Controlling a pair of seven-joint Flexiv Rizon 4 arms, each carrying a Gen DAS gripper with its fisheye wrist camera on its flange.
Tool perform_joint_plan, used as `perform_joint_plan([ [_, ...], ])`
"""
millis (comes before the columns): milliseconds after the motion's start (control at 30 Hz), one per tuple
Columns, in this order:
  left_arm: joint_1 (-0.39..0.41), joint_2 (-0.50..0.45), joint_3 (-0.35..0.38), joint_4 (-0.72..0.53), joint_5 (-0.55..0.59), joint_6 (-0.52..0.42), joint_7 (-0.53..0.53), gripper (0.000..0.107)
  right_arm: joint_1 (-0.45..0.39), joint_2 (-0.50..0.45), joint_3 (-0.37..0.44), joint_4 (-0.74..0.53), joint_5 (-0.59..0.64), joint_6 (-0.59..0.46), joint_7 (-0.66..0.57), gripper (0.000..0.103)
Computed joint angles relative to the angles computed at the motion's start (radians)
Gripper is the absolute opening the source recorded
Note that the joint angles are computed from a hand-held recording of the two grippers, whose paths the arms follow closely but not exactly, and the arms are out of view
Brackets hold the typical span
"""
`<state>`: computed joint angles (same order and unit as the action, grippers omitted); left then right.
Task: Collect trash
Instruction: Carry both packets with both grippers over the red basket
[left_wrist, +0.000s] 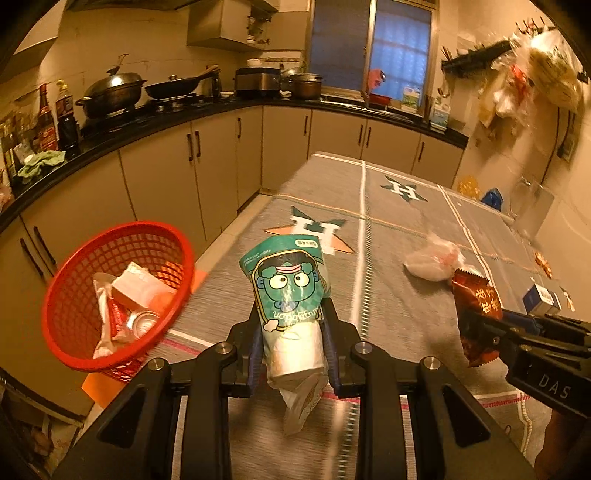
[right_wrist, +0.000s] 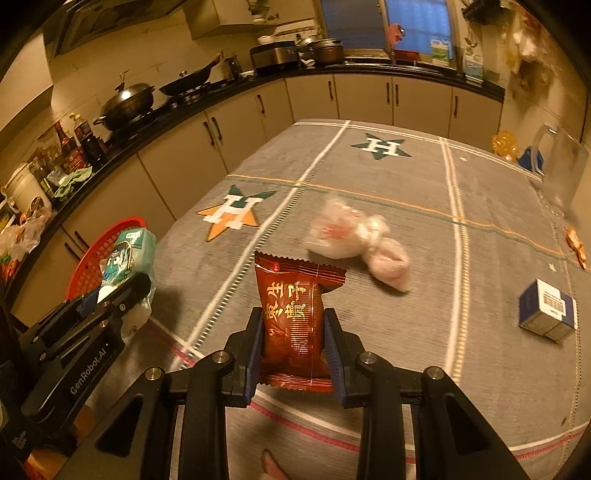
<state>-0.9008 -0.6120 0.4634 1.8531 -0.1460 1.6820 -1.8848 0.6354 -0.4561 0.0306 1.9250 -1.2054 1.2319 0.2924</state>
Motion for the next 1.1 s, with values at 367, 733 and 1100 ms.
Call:
perform_joint_plan([
  [367, 0.066, 0.044, -0.022, 0.078, -0.052, 0.062, 0.031, 0.027, 0.062, -0.084, 0.004, -0.143, 0.144, -0.032, -0.186, 0.034],
  [733, 0.095, 0.07, -0.006, 0.156, -0.196, 0.114, 0.121, 0.027, 0.13, -0.205, -0.005, -0.339, 0.344, -0.036, -0.422, 0.034],
  [1100, 0.158, 0.084, -0.034, 0.211, -0.33, 0.15, 0.222, 0.027, 0.179, -0.338, 0.006, -0.58, 0.545, -0.077, -0.669, 0.034],
])
